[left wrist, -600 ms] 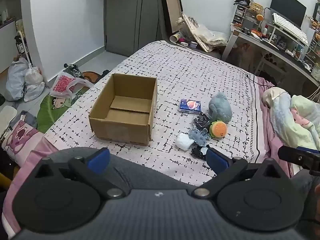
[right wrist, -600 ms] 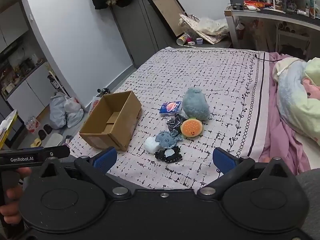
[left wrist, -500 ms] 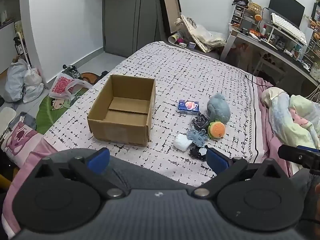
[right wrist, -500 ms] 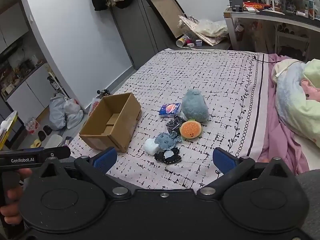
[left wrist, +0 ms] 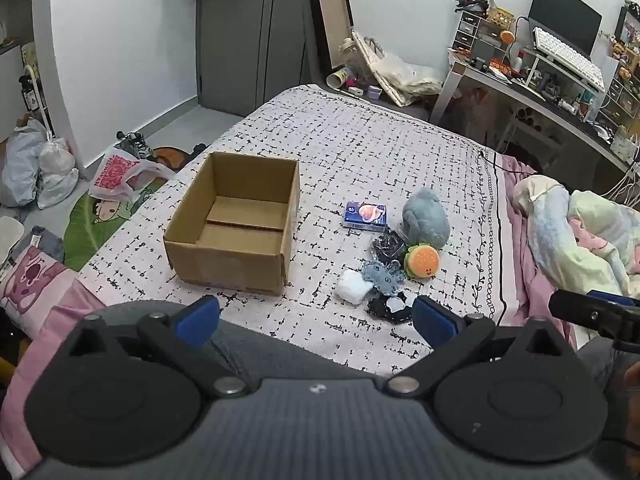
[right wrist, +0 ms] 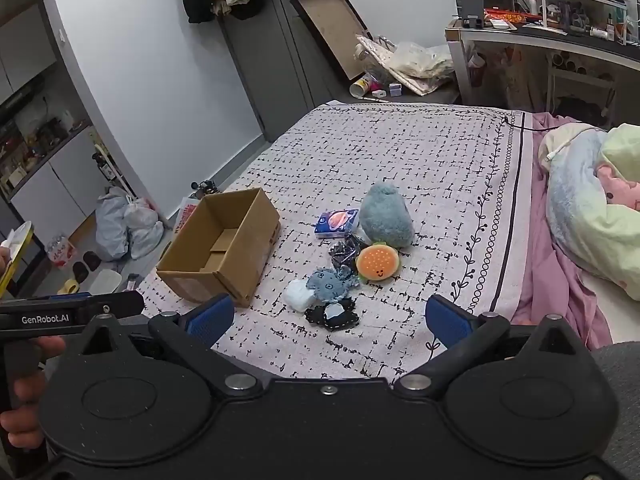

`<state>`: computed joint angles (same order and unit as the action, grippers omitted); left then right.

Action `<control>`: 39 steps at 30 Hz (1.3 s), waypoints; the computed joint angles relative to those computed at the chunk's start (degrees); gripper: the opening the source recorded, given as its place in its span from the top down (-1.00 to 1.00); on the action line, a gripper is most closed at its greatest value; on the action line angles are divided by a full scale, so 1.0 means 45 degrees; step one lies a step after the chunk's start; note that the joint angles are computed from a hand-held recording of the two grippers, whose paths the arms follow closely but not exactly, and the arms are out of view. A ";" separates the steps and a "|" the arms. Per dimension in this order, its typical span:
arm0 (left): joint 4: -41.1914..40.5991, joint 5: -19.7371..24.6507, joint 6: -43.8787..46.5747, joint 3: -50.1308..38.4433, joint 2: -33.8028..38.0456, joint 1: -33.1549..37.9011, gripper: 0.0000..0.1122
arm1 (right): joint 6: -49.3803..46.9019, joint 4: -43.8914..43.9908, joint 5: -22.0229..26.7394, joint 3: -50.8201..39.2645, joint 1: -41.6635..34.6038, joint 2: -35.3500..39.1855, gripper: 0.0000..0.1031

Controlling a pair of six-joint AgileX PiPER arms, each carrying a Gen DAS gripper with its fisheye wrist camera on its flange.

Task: Organize soft objects

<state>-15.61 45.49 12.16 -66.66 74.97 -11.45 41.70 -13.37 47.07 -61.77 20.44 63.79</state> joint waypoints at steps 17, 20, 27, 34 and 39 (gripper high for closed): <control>0.0134 -0.0194 -0.0044 0.0199 -0.0133 -0.0182 -0.81 | -0.0199 0.0077 -0.0189 0.0235 -0.0055 -0.0104 -1.00; 0.0190 -0.0189 -0.0066 0.0192 -0.0151 -0.0210 -0.81 | -0.0227 0.0069 -0.0146 0.0201 -0.0050 -0.0084 -1.00; 0.0089 -0.0063 0.0104 0.0033 -0.0176 -0.0121 -0.81 | -0.0312 0.0039 -0.0101 0.0095 0.0023 -0.0014 -1.00; 0.0175 0.0146 0.0052 -0.0156 -0.0162 -0.0128 -0.81 | -0.0246 -0.0004 -0.0091 0.0087 0.0073 -0.0006 -1.00; 0.0149 0.0149 0.0007 -0.0212 -0.0150 -0.0165 -0.81 | -0.0186 -0.0062 -0.0087 0.0060 0.0152 0.0033 -1.00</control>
